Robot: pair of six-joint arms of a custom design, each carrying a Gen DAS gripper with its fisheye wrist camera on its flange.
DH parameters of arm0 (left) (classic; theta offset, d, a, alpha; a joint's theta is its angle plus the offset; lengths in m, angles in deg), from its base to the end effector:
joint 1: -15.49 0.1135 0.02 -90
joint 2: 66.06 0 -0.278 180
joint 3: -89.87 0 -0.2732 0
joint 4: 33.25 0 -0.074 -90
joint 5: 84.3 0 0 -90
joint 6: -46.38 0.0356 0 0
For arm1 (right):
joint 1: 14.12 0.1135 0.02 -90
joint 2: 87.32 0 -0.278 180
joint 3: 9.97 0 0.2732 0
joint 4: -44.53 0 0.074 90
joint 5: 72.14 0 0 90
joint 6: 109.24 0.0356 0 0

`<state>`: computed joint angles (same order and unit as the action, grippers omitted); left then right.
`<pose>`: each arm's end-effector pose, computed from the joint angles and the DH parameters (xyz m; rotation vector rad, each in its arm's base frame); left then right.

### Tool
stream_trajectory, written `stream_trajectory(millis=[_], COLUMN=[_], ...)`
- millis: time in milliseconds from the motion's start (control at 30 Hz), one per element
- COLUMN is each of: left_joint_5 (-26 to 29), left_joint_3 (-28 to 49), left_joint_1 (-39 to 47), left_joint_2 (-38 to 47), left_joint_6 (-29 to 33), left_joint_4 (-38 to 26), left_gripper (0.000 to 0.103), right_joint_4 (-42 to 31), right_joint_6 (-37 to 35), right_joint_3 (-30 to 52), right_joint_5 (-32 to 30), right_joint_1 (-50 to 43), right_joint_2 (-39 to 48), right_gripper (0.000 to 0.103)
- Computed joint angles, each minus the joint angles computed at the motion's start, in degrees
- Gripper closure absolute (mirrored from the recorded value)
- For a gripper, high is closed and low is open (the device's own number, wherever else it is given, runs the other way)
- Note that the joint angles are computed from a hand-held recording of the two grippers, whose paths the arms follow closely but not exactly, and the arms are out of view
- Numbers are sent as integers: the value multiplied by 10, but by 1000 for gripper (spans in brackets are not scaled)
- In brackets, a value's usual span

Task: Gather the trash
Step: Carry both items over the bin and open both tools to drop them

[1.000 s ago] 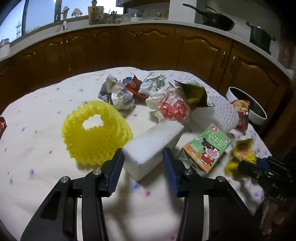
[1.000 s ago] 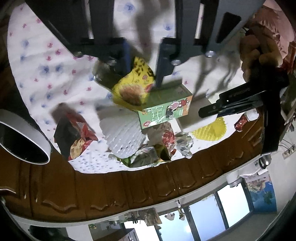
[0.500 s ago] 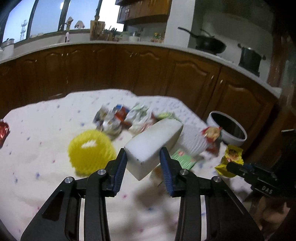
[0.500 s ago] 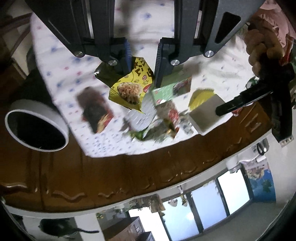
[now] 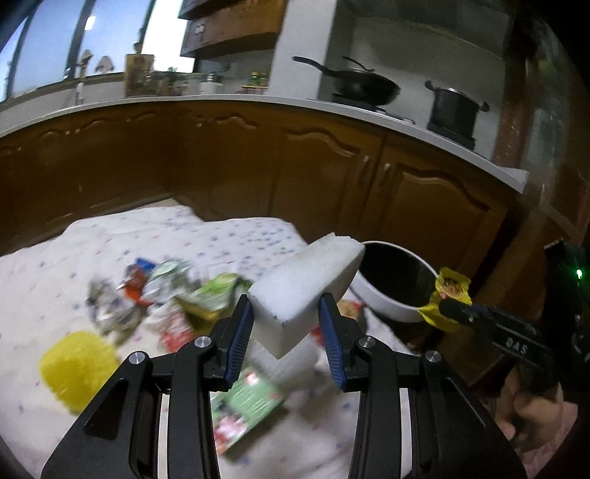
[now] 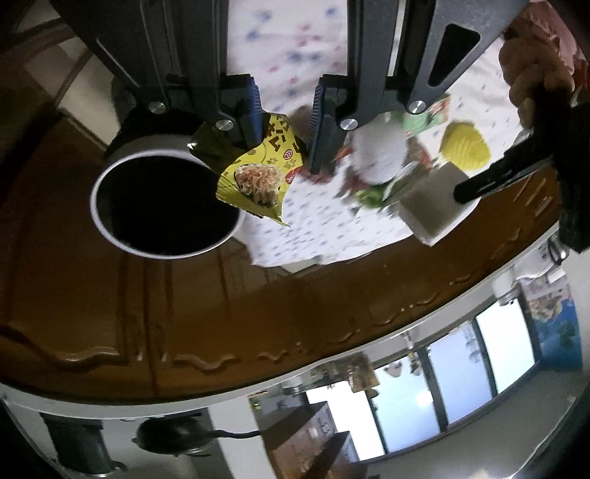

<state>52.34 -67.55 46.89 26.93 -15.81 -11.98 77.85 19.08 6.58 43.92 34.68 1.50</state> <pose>0.1761 0.0772 0.0593 0.2734 2.1260 -0.4038 0.1303 0.1251 0.0646 0.0408 2.1921 0.3516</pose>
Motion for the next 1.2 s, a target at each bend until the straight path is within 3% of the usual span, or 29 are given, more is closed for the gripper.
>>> stream_trajectory(millis=[267, 533, 767, 1200], left_joint_5=[-157, -249, -302, -361], left_joint_3=[30, 116, 199, 344], left_joint_1=[-231, -362, -439, -514], left_joint_2=[21, 77, 142, 257], left_joint_6=[-135, -191, -218, -234], left_joint_4=[64, 26, -8, -104], left_gripper=[68, 68, 67, 65], right_joint_4=[17, -12, -37, -77], right_joint_6=[-89, -165, -206, -234], right_joint_3=[5, 51, 97, 162], right_joint_5=[-134, -267, -320, -353], right_joint_1=[-184, -352, -425, -475], right_joint_2=[13, 59, 109, 185], right_gripper=[81, 81, 79, 77])
